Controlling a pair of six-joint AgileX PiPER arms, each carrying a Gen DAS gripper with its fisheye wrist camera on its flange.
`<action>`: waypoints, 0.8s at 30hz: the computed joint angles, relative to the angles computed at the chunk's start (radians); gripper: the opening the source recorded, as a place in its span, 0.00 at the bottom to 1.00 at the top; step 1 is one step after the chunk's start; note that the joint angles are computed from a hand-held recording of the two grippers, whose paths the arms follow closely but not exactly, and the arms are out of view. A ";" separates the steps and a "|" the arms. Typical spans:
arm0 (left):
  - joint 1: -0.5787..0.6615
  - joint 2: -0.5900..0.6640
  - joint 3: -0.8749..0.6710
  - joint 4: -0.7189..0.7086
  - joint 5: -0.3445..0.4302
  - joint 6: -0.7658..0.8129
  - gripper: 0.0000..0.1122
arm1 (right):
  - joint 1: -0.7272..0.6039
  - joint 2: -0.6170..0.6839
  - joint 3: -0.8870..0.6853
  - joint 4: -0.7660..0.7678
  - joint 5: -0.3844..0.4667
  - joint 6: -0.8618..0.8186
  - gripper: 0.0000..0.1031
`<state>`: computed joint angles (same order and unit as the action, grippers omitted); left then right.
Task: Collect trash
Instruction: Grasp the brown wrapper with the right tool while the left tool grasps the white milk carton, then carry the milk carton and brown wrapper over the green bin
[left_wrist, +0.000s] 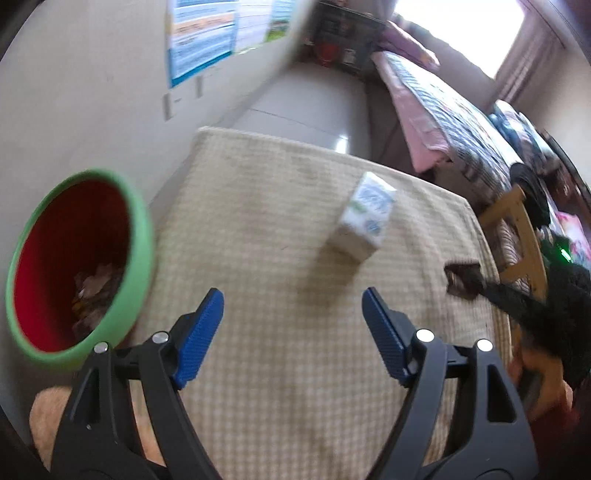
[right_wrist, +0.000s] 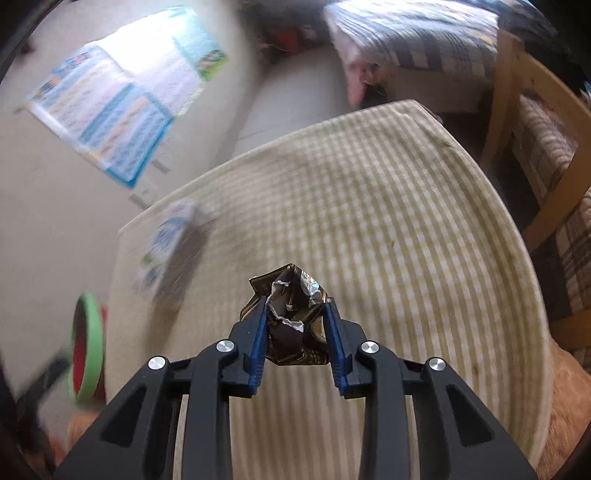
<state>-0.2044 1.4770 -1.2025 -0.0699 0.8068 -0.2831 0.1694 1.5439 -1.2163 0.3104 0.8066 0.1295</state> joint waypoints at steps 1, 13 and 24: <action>-0.016 0.031 -0.028 0.002 -0.008 0.006 0.66 | 0.008 -0.054 0.039 -0.002 0.008 -0.012 0.27; -0.160 0.664 -0.762 0.136 0.280 -0.013 0.66 | 0.110 -0.275 0.315 -0.079 -0.090 0.063 0.28; -0.137 0.396 -0.360 0.074 0.132 -0.031 0.46 | 0.124 -0.259 0.318 -0.037 -0.102 0.009 0.28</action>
